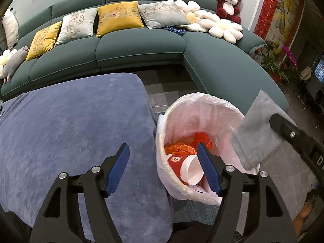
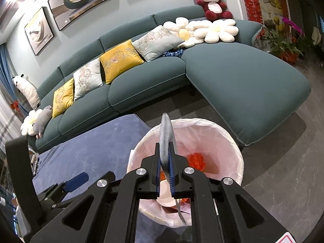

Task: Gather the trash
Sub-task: 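Carry pouch and red cup over the bin and open both grippers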

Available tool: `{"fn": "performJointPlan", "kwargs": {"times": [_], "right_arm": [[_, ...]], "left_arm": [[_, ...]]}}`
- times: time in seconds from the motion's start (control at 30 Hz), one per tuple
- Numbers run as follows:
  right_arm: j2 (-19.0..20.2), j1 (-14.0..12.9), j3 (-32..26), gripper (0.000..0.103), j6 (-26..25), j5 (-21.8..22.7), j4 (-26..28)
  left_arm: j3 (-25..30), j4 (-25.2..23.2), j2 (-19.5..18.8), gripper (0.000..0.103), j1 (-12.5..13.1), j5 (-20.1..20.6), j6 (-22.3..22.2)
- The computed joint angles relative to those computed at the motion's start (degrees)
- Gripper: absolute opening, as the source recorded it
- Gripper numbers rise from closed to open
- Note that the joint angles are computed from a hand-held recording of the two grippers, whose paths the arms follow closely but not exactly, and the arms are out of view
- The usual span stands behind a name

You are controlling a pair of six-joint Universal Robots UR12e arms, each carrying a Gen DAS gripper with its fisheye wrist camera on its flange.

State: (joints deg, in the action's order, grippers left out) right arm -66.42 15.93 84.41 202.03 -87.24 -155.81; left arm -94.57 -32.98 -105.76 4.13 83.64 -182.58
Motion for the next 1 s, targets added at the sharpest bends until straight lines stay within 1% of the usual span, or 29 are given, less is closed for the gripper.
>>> {"fn": "performJointPlan", "kwargs": {"times": [0.03, 0.1, 0.13, 0.3, 0.4, 0.47, 0.63, 0.77, 0.87, 0.93, 1.0], "right_arm": [[0.02, 0.07, -0.09, 0.013, -0.04, -0.15, -0.13], [0.00, 0.25, -0.19, 0.024, 0.01, -0.50, -0.34], [-0.05, 0.34, -0.15, 0.028, -0.12, -0.71, -0.52], [-0.20, 0.68, -0.31, 0.031, -0.71, -1.12, -0.09], [-0.62, 0.81, 0.03, 0.035, -0.73, -1.20, 0.04], [-0.58, 0.85, -0.17, 0.036, -1.07, -1.44, 0.43], [-1.50, 1.24, 0.73, 0.046, -1.60, -2.04, 1.21], [-2.34, 1.66, 1.59, 0.051, -2.58, -3.14, 2.21], [-3.03, 1.99, 2.38, 0.057, -3.32, -4.13, 2.62], [-3.54, 2.27, 2.90, 0.065, -3.82, -4.85, 2.64], [-4.12, 2.56, 3.50, 0.067, -4.25, -5.31, 2.72]], "left_arm": [[-0.10, 0.17, 0.05, 0.069, 0.09, 0.13, -0.08], [-0.36, 0.38, 0.23, 0.069, 0.23, 0.41, -0.09], [-0.44, 0.38, 0.30, 0.069, 0.28, 0.40, -0.07], [-0.99, 0.53, 0.73, 0.070, 0.56, 0.21, -0.42], [-1.32, 0.96, 1.02, 0.075, 0.64, 0.52, -0.39], [-1.64, 1.29, 1.24, 0.076, 0.71, 0.63, -0.35], [-1.86, 1.38, 1.50, 0.077, 0.86, 0.58, -0.33], [-2.58, 1.71, 2.19, 0.079, 1.05, 0.70, -0.36], [-3.32, 2.06, 2.83, 0.079, 1.11, 1.13, 0.09], [-3.84, 2.11, 3.32, 0.080, 1.22, 1.29, 0.30], [-4.44, 2.17, 3.91, 0.080, 1.33, 1.58, 0.23]]}}
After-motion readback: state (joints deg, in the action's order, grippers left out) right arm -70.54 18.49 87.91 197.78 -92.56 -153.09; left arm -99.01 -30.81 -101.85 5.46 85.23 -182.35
